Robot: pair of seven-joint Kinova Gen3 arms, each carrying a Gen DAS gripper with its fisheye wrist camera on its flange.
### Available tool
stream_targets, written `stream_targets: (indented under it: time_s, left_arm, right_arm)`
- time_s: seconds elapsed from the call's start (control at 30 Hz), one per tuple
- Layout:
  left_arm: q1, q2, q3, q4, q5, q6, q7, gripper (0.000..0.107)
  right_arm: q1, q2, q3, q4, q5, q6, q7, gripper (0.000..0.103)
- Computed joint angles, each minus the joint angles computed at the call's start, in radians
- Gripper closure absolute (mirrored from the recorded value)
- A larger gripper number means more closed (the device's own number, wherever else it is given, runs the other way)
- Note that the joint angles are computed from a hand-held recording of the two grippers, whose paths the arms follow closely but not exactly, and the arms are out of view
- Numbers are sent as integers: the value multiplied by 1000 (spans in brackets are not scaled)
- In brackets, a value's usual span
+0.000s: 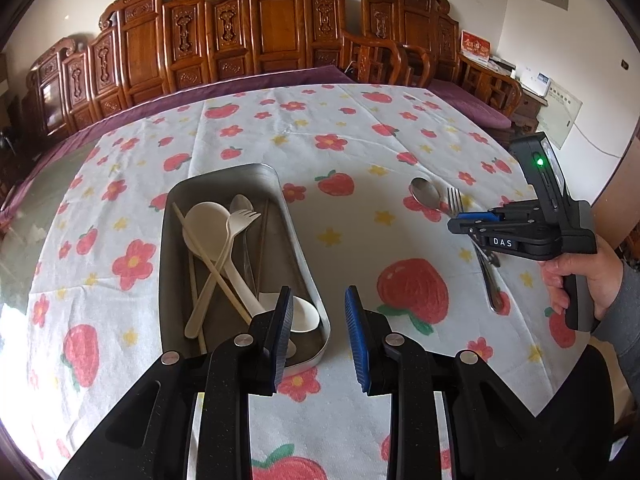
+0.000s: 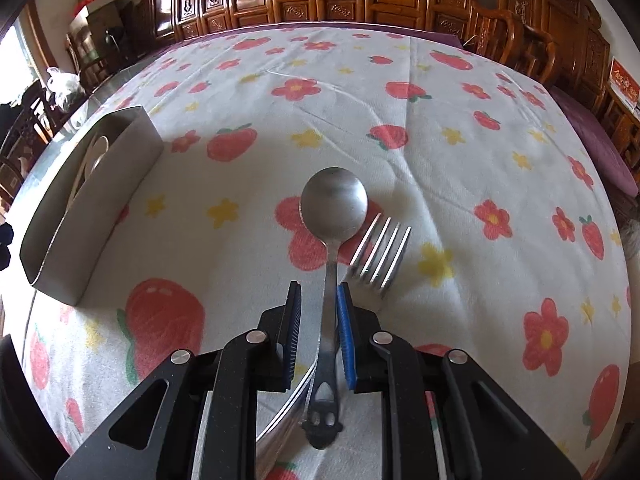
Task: Organize utensils
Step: 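Grasp the metal spoon by its handle with the right tool, then grasp the metal fork with the left tool while the right tool holds the spoon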
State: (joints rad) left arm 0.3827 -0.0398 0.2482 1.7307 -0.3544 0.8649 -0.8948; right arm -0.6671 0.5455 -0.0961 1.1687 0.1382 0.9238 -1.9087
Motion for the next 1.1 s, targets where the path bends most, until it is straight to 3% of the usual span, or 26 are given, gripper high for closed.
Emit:
stream_targets:
  time_s: [0.3,0.6,0.8,1.1]
  left_arm:
    - [-3,-2,0,10,14,-3,-6,82]
    - [16,8,9,-7,-3,9,6,82]
    - [36,18,17,-26,-26,31,28,82]
    - [103,79,25,-85,-81,60,83,82]
  right_arm:
    - [-65,63,43,-110,62,101,-64,88]
    - [-86,65,43,-111,97,106,-128,96]
    - [-67,19,20,-62,68,52,-118,96]
    - [-42,-143,20,86,99,-102,-148,96]
